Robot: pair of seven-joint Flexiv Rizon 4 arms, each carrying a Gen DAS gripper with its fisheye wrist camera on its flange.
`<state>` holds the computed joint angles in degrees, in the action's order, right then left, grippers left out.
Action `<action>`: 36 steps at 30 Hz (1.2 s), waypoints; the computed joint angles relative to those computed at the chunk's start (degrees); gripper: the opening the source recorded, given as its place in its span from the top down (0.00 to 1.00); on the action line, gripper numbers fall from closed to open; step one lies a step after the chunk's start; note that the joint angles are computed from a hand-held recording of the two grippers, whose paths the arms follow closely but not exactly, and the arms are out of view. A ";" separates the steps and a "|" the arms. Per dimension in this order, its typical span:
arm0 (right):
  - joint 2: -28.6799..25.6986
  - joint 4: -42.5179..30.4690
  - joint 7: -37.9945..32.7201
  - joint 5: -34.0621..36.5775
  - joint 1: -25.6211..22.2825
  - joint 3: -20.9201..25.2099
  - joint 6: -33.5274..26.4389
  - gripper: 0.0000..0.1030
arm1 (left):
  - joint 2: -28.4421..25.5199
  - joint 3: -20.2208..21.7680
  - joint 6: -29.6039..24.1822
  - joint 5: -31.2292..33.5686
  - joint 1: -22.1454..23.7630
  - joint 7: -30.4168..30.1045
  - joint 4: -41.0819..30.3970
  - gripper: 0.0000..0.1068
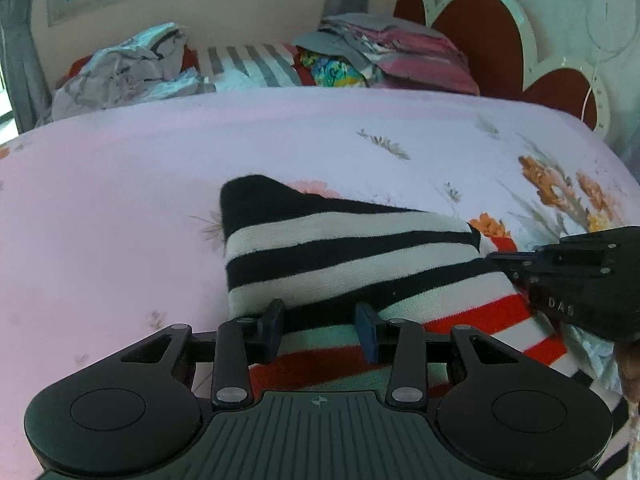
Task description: Fold small clothes
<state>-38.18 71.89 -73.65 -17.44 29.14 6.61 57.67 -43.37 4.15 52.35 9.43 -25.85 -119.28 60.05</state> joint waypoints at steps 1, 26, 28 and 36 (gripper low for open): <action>1.06 1.07 0.38 1.14 -0.64 0.62 1.08 0.93 | 1.62 1.60 1.26 1.70 -1.25 -2.04 2.11 0.60; 6.32 3.90 -14.71 56.47 -17.52 16.06 -2.78 0.44 | 6.91 -2.55 12.70 -11.06 -0.07 -7.54 18.97 0.32; 6.31 3.52 -14.09 51.22 -14.60 13.79 -2.74 0.52 | 6.10 -1.19 10.09 -9.08 -1.18 -8.69 16.19 0.35; 8.01 6.80 -13.84 40.46 -10.72 11.58 0.18 0.64 | 6.20 1.26 1.90 0.06 -4.04 -9.95 10.28 0.55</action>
<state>-30.17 78.70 -87.49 23.01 18.41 18.19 57.85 -37.17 5.41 54.26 9.49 -29.90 -129.23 70.33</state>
